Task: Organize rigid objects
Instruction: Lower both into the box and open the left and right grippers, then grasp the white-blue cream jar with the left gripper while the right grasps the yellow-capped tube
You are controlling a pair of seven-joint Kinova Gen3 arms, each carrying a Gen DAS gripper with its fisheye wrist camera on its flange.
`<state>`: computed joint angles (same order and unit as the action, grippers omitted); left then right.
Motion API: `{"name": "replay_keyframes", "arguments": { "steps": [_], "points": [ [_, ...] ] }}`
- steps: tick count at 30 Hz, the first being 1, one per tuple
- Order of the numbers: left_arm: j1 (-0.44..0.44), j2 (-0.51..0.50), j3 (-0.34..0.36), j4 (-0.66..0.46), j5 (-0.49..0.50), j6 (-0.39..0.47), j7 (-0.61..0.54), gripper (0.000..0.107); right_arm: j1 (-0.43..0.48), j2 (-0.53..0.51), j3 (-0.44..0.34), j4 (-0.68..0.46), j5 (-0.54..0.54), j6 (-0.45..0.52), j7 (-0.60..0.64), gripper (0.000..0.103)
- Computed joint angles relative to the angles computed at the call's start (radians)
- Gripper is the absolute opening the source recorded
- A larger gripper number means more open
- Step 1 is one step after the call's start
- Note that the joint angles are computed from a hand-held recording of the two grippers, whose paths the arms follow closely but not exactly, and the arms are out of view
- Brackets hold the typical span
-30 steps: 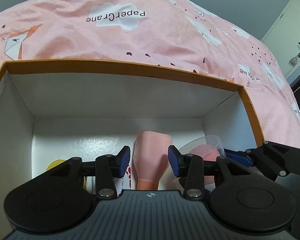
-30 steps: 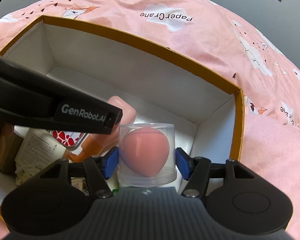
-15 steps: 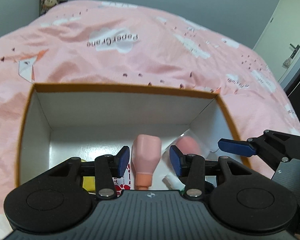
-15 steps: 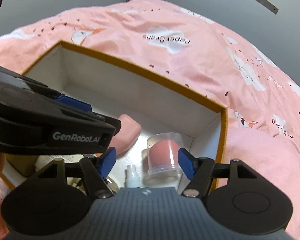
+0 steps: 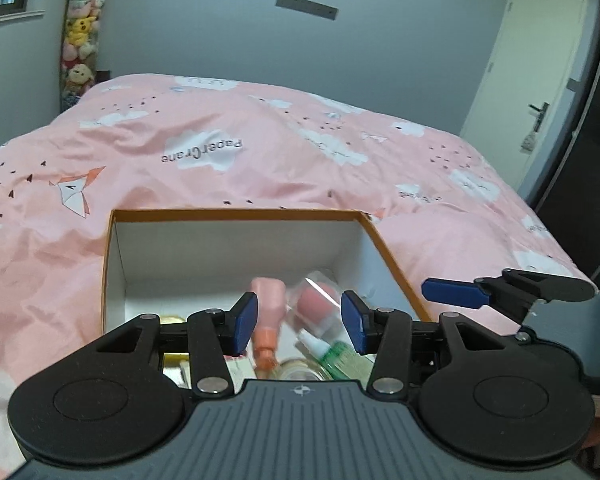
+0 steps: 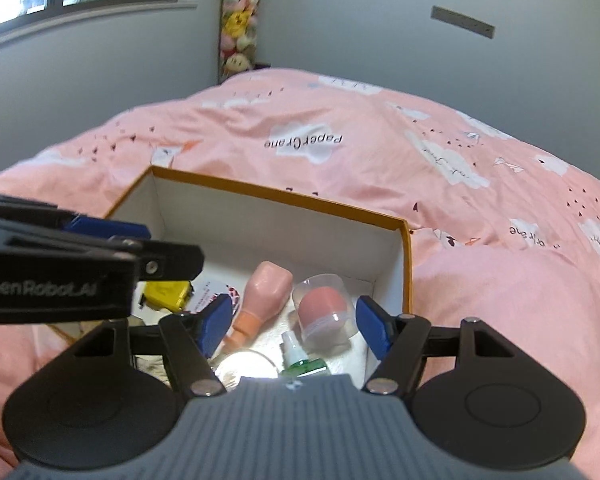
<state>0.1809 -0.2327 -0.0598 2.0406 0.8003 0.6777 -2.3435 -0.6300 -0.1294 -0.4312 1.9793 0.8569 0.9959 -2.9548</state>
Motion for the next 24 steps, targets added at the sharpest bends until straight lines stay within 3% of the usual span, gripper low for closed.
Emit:
{"name": "replay_keyframes", "arguments": {
  "steps": [3, 11, 16, 18, 24],
  "points": [
    [-0.007, -0.018, -0.055, 0.003, 0.038, 0.095, -0.047, 0.054, -0.019, -0.017, -0.045, 0.017, 0.019, 0.043, -0.091, 0.069],
    [-0.079, -0.06, -0.112, 0.035, 0.036, 0.257, -0.105, 0.054, -0.09, -0.029, -0.135, 0.068, 0.037, 0.159, -0.315, 0.07],
    [-0.1, -0.118, -0.081, 0.108, -0.008, 0.181, -0.123, 0.054, -0.15, 0.004, -0.15, 0.086, 0.013, 0.245, -0.41, 0.075],
    [-0.112, -0.119, -0.052, 0.122, -0.061, 0.152, -0.076, 0.054, -0.168, 0.028, -0.124, 0.079, -0.028, 0.262, -0.403, 0.074],
    [-0.125, -0.037, -0.02, 0.094, -0.2, 0.181, 0.074, 0.054, -0.169, 0.021, -0.054, 0.115, -0.126, 0.16, -0.406, 0.074]
  ]
}}
